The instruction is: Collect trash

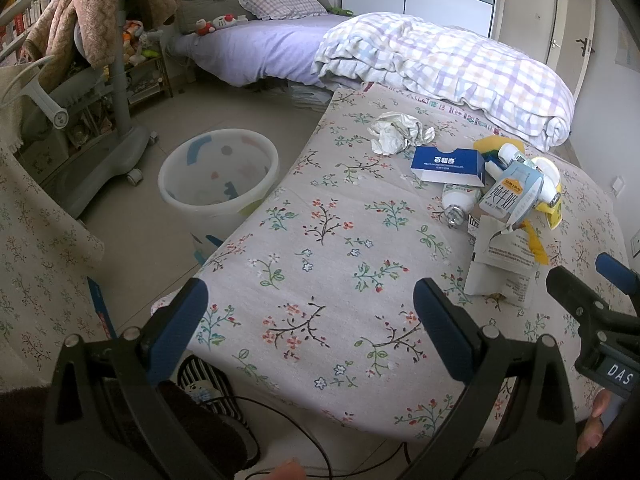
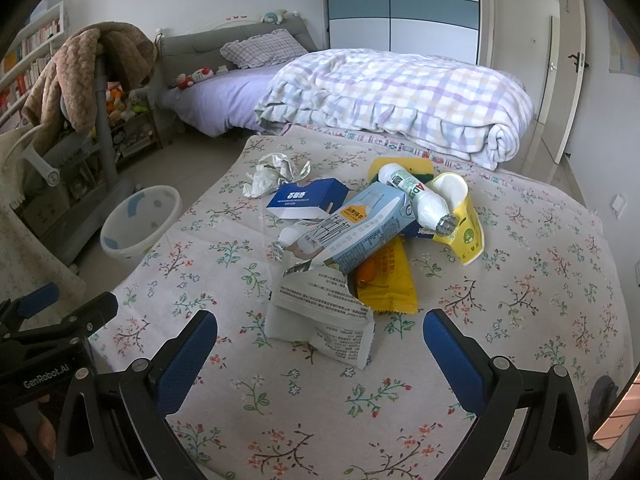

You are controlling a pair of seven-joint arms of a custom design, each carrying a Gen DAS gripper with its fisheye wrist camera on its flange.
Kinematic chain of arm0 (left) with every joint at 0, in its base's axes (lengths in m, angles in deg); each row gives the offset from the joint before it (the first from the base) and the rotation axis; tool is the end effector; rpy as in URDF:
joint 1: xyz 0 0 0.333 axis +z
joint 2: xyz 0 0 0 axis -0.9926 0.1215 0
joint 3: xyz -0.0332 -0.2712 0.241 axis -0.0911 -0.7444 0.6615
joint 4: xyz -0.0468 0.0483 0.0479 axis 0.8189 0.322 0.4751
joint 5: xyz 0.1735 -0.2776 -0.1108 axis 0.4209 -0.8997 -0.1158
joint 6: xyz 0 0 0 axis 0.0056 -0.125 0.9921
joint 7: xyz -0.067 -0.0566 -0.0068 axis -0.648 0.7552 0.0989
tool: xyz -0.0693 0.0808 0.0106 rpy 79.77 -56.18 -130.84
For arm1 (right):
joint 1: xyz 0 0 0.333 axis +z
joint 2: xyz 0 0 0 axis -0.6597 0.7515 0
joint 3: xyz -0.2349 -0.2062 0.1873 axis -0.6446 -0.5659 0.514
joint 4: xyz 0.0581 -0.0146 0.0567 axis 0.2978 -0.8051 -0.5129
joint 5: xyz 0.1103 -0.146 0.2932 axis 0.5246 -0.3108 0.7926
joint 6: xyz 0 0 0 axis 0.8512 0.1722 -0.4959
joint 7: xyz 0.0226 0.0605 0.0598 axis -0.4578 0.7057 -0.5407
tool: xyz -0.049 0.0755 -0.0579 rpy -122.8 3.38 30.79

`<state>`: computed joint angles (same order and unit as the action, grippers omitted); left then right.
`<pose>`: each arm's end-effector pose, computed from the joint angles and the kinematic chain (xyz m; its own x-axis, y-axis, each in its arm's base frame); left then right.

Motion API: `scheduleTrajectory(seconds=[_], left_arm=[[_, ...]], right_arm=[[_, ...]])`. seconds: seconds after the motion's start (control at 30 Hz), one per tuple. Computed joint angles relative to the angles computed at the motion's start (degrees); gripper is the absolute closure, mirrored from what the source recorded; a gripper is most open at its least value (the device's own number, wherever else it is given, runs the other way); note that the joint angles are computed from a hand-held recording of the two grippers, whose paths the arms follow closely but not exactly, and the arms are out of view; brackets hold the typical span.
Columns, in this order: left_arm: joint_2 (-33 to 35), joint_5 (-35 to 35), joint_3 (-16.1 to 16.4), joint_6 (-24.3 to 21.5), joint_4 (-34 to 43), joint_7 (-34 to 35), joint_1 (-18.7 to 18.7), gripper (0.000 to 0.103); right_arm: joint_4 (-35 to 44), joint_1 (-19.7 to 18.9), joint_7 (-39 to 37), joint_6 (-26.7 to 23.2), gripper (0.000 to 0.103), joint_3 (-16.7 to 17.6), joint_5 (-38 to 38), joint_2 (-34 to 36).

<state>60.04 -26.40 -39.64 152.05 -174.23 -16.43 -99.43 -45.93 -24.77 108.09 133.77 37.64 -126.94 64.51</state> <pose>0.5558 -0.2071 0.4846 -0.0961 -0.9954 -0.0039 -0.7477 0.0748 -0.6598 0.5149 0.2049 0.4926 -0.1227 -0.9920 -0.0283 -0.6990 0.1066 -0.7071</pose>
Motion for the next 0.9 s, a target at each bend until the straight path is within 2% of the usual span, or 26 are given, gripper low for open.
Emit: scheduleTrajectory(seconds=[0.9], left_arm=[[0.0, 0.0, 0.0, 0.1, -0.1, 0.0, 0.0, 0.001]], right_arm=[[0.0, 0.2, 0.1, -0.3, 0.000, 0.1, 0.1, 0.0]])
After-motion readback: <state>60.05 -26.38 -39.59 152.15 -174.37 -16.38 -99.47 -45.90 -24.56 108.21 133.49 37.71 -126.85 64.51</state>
